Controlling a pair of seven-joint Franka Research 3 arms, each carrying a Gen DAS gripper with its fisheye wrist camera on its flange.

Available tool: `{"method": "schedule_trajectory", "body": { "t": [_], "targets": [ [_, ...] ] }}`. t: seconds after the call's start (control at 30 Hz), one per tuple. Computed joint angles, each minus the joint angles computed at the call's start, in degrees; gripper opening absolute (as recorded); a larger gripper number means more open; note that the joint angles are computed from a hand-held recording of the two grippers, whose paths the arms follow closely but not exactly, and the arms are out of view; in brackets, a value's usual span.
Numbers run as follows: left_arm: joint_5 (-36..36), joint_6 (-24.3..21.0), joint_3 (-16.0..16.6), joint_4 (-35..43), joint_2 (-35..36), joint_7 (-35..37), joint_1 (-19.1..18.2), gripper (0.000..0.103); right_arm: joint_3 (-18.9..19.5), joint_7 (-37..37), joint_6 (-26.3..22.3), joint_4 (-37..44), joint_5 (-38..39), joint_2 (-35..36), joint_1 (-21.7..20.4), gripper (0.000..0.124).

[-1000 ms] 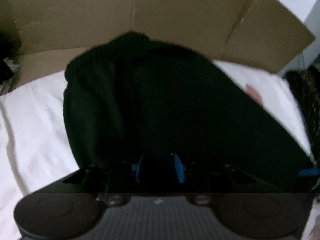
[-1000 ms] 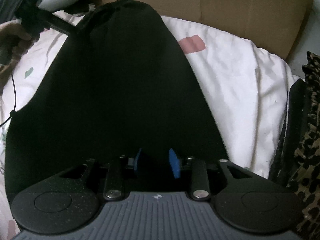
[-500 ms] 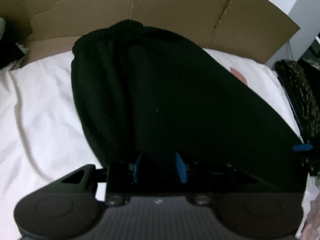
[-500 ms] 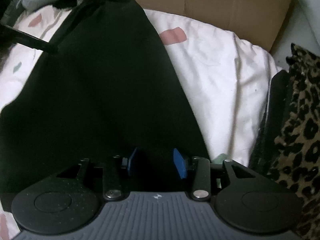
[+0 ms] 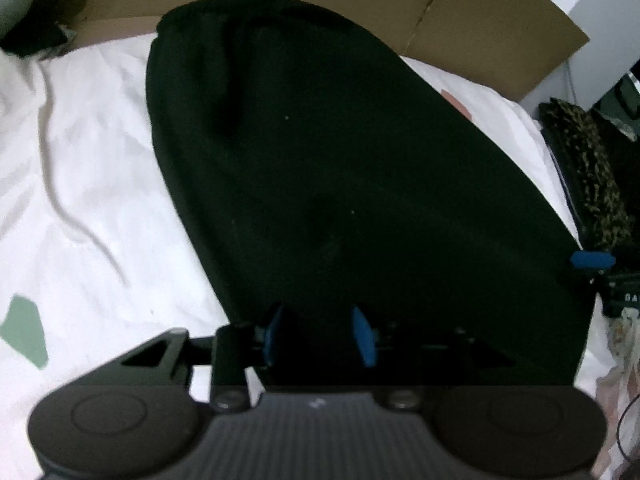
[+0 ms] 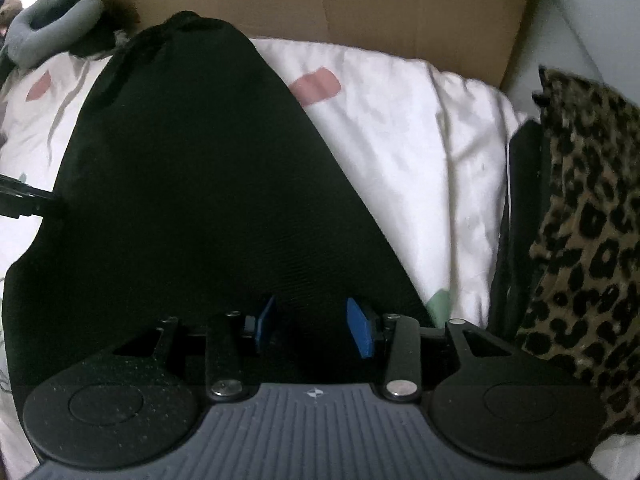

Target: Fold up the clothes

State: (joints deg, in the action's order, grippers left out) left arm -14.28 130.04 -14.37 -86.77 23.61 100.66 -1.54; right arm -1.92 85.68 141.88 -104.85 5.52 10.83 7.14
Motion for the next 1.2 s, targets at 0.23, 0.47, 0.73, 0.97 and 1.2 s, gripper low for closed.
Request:
{"method": "schedule_trajectory", "body": {
  "t": [0.23, 0.47, 0.73, 0.97, 1.2],
  "targets": [
    [-2.61, -0.77, -0.78, -2.32, -1.8, 1.65, 1.21, 0.041, 1.19, -3.88, -0.86, 0.55, 2.3, 0.23, 0.58, 0.046],
    [-8.37, -2.27, 0.67, -11.29, -8.4, 2.32, 2.71, 0.026, 1.26, -4.12, -1.74, -1.93, 2.76, -1.04, 1.22, 0.047],
    [-12.45, 0.2, 2.35, -16.68, -12.22, 4.67, 2.36, 0.013, 0.97, -4.31, -1.62, -3.7, 2.76, -2.04, 0.98, 0.047],
    [-15.21, 0.24, 3.93, -19.7, -16.18, 5.11, 2.76, 0.006, 0.67, -2.78, -2.99, -4.7, -1.04, -3.32, 1.26, 0.046],
    [-18.62, 0.01, 6.63, -26.35, -22.89, 7.35, 2.76, 0.027, 1.66, -4.05, -3.71, -4.29, 1.73, -5.15, 1.27, 0.046]
  ]
}}
